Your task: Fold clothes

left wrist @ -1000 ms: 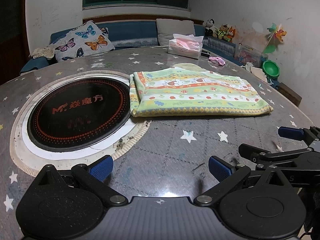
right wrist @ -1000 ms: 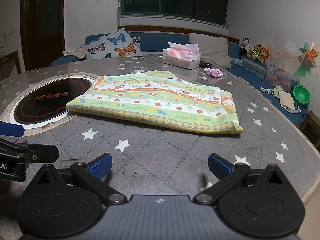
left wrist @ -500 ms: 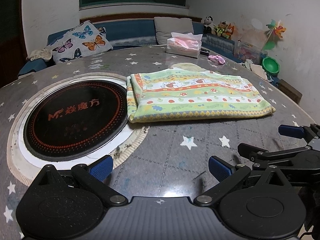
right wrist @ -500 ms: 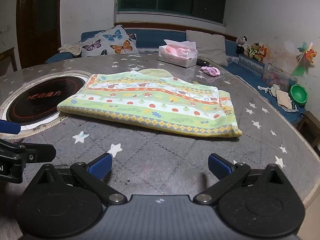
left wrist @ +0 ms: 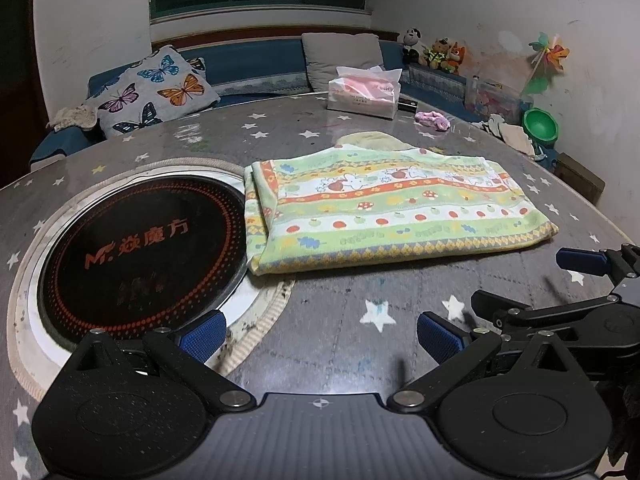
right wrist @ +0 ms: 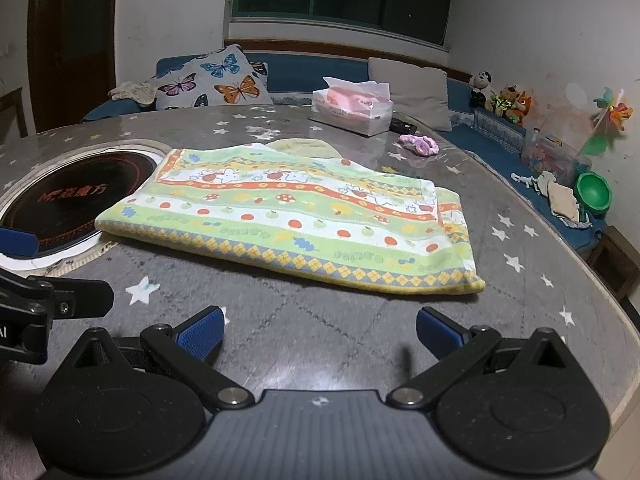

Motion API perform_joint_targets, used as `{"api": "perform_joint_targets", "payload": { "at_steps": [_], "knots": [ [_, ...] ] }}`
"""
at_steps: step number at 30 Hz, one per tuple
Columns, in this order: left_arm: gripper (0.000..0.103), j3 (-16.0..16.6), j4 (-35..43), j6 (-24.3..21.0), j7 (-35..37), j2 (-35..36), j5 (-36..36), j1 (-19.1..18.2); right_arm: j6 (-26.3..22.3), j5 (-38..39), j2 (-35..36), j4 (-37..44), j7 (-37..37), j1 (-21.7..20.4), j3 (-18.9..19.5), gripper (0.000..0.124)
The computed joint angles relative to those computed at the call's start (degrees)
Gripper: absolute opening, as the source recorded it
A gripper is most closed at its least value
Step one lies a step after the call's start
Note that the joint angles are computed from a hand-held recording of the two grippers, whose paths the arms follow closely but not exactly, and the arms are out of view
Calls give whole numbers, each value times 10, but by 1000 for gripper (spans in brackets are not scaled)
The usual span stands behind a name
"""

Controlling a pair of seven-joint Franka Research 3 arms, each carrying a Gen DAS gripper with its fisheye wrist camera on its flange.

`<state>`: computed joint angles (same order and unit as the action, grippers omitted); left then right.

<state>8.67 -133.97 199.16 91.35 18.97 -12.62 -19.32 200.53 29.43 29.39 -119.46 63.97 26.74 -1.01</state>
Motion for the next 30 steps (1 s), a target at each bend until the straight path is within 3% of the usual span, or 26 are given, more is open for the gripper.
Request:
{"api": "perform_joint_targets", "payload": {
  "at_steps": [18, 30],
  "knots": [
    [103, 25, 55, -47, -46, 27, 58, -7, -36, 1, 22, 49, 14, 10, -24, 103],
    [103, 24, 86, -73, -109, 40, 133, 11, -65, -11, 35, 78, 35, 24, -48, 103]
  ]
}}
